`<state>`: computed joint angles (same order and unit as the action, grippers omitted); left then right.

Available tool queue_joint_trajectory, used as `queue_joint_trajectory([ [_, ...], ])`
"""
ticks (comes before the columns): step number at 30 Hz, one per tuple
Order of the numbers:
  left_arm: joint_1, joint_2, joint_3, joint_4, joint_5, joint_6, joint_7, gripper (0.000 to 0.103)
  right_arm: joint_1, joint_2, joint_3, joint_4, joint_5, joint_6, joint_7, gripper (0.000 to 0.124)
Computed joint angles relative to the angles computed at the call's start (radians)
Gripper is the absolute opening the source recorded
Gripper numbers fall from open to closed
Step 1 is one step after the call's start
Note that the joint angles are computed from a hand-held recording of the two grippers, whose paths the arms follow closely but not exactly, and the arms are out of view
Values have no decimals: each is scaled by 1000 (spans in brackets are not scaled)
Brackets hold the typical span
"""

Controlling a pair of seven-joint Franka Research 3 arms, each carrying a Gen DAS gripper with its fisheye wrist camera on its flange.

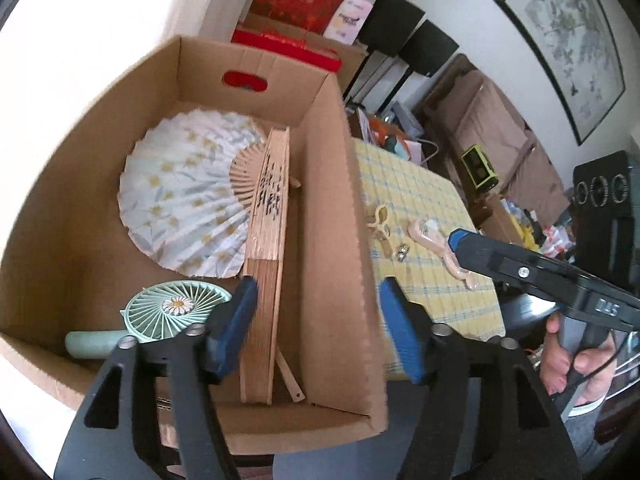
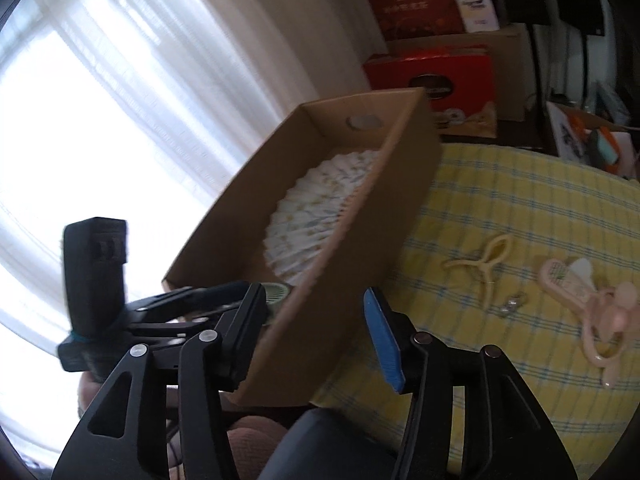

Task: Organize objects
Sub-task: 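Lower the wooden fan into the box and open the left gripper, then move the right tool to the cream plastic clip and close on it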

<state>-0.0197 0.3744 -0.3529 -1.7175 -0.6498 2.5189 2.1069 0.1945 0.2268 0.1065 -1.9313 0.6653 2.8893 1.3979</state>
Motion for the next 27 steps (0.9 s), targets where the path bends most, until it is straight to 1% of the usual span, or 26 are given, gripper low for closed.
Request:
queue_joint_trajectory([
  [3, -17, -12, 2, -5, 24, 10, -14, 63, -5, -25, -10, -39, 3, 18, 8, 55],
  [5, -26, -12, 2, 0, 36, 11, -24, 69, -2, -46, -21, -69, -11, 29, 24, 56],
  [6, -27, -15, -2, -2, 34, 16, -24, 76, -3, -54, -24, -81, -14, 35, 29, 57],
  [7, -28, -20, -8, -10, 23, 28, -20, 81, -4, -63, -27, -96, -16, 43, 35, 57],
  [9, -32, -30, -17, -23, 8, 48, -10, 83, 6, -84, -46, -132, -56, 69, 76, 61],
  [11, -40, -37, -23, -32, -1, 65, -3, 86, 40, -106, -102, -180, -212, 107, 219, 64],
  [12, -45, -38, -26, -33, -4, 73, 1, 90, 60, -119, -138, -207, -320, 121, 316, 65],
  [15, -61, -36, -34, -33, -7, 86, 8, 90, 68, -150, -189, -261, -531, 140, 510, 67],
  [18, -66, -32, -44, -28, -21, 84, 13, 90, 37, -179, -184, -307, -606, 159, 587, 68],
  [20, -80, -30, -40, -23, -5, 84, 1, 91, 16, -195, -179, -327, -678, 163, 649, 70],
  [21, -91, -29, -36, -21, 12, 88, -12, 93, 4, -207, -177, -340, -723, 164, 687, 71],
  [22, -95, -30, -36, -23, 19, 93, -17, 98, -9, -217, -174, -350, -771, 166, 729, 72],
  [23, -100, -32, -37, -25, 27, 105, -20, 100, -24, -224, -167, -357, -814, 166, 765, 73],
  [27, -124, -43, -33, -40, 78, 152, -48, 101, -88, -257, -136, -387, -989, 163, 919, 76],
])
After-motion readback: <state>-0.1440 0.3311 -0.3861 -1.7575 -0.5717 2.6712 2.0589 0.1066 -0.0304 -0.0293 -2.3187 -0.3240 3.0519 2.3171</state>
